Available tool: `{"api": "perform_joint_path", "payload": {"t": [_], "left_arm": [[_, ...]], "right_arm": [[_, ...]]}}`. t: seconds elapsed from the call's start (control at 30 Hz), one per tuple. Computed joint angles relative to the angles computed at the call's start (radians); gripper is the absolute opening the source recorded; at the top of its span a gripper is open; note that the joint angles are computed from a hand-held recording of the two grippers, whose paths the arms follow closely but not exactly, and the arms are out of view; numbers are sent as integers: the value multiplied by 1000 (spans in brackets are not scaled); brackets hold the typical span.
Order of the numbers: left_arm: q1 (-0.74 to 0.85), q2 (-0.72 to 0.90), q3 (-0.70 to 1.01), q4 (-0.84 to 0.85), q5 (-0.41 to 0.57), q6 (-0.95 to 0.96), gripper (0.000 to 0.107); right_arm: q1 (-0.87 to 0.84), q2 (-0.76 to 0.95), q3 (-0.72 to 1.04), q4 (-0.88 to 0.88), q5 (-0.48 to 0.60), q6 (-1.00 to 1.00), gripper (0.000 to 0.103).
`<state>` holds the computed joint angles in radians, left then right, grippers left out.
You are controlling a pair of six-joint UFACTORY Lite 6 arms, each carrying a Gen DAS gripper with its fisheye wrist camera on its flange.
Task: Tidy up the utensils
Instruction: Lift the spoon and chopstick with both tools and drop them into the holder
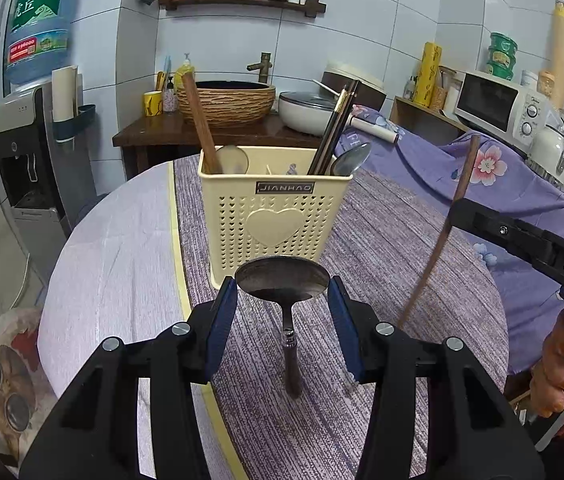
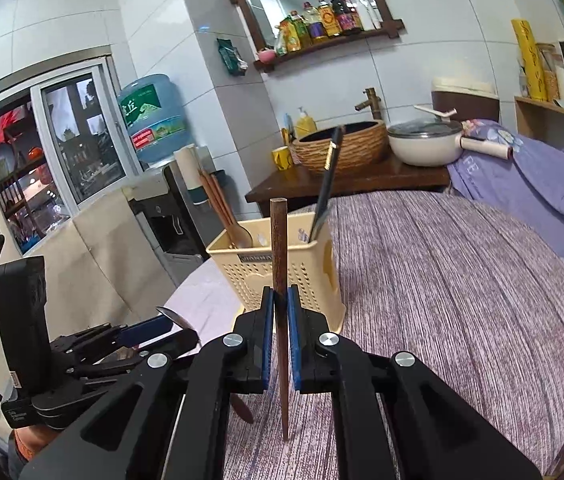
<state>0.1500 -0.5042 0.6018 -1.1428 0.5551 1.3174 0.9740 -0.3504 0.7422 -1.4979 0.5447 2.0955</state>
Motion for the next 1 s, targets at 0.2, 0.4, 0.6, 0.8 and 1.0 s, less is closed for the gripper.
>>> {"api": "perform_joint_path", "payload": {"t": [0.2,0.4,0.6,0.8,1.0], "left_arm": [[4,53,120,40,41,-61,47],[26,142,358,107,127,-174,47],[-1,283,668,194,103,-359,47],[-59,427,878,309,0,-536,47],[-107,513,874,318,-109,-545,47]], "right_arm": [[-17,47,128,86,-1,-183,7],[-95,97,318,239,-51,-420,7],[-146,198,554,306,-31,-565,7],[-184,304,732,286,2,-599,7],[-225,360,721,241,-15,-524,7]]}}
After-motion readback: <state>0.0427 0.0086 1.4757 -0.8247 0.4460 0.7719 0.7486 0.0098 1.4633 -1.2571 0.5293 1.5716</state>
